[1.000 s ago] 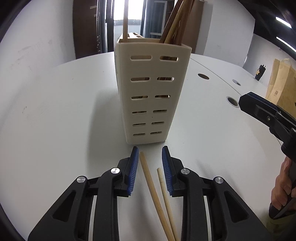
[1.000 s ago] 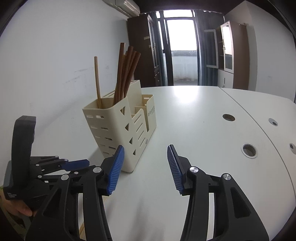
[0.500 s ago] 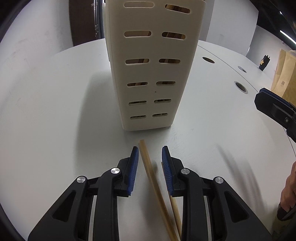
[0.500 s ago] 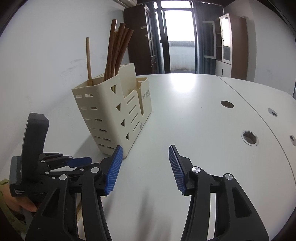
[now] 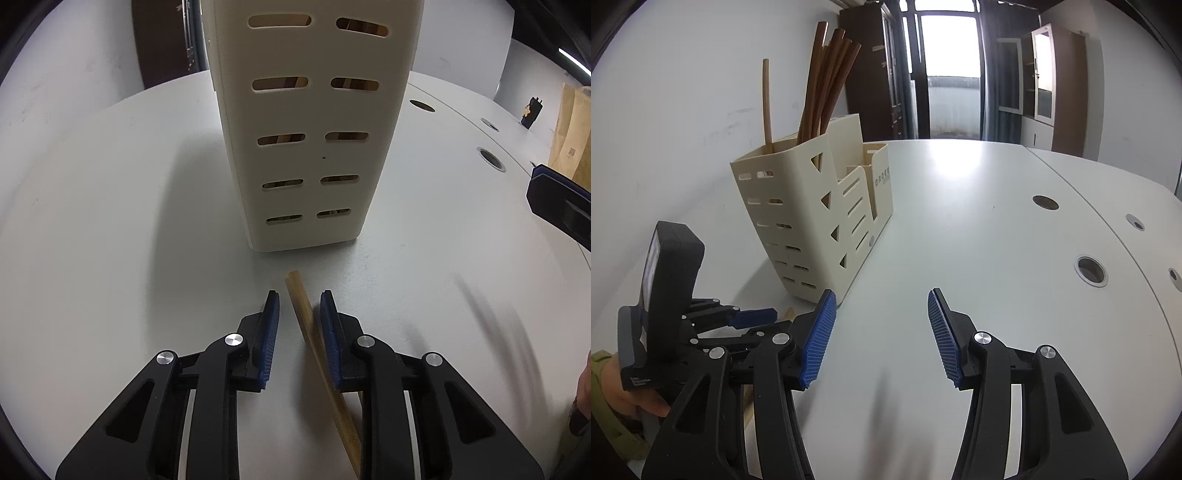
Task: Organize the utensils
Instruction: 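Lower the open left gripper to the loose bamboo chopsticks, then close the left gripper on a bamboo chopstick while the right gripper grasps another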
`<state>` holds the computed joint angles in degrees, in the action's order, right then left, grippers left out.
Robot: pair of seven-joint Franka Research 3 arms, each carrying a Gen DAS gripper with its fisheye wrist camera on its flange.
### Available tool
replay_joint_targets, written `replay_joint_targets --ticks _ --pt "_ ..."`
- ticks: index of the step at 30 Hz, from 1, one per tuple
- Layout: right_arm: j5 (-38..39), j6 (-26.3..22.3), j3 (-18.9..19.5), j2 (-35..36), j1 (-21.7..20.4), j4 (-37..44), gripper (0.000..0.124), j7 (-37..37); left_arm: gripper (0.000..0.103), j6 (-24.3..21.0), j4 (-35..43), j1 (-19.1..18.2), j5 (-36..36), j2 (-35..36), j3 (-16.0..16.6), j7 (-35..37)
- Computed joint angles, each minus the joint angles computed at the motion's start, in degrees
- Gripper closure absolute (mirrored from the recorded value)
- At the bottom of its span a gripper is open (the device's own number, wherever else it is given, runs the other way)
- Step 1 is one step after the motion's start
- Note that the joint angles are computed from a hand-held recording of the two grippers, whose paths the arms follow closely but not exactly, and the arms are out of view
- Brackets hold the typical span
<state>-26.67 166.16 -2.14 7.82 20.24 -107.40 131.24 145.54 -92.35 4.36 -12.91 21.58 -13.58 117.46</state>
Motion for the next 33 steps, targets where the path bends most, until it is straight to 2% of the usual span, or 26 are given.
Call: replay_joint_targets --ticks 4,10,20,28,31,33 --pt "1.7 -0.9 0.6 0.6 -0.1 0.3 0.072 -1.7 0.091 -1.0 0.8 0.5 -0.7 0.4 -0.3 0.9" --pt "3.7 -2.1 1.0 1.9 0.8 1.2 0.072 -4.9 0.096 -2.5 2.5 0.7 -1.3 1.5 -0.3 1.6" --pt "14.7 -6.1 3.0 5.7 1.8 4.8 0.072 -14.7 0.096 -2.8 4.2 1.2 -0.7 2.8 0.1 1.3" --pt "18.9 -9.9 3.3 8.1 3.5 8.5 0.072 -18.7 0.096 -6.2 6.3 2.9 -2.9 3.3 -0.2 1.4" --pt "19.4 -11.5 3.1 9.1 4.1 10.1 0.072 -19.1 0.096 -6.3 6.3 3.6 -4.6 2.7 -0.5 2.3" --pt "17.8 -14.6 2.1 10.3 5.2 12.5 0.072 -17.9 0.096 -5.8 5.9 4.0 -5.8 1.9 -0.7 3.0"
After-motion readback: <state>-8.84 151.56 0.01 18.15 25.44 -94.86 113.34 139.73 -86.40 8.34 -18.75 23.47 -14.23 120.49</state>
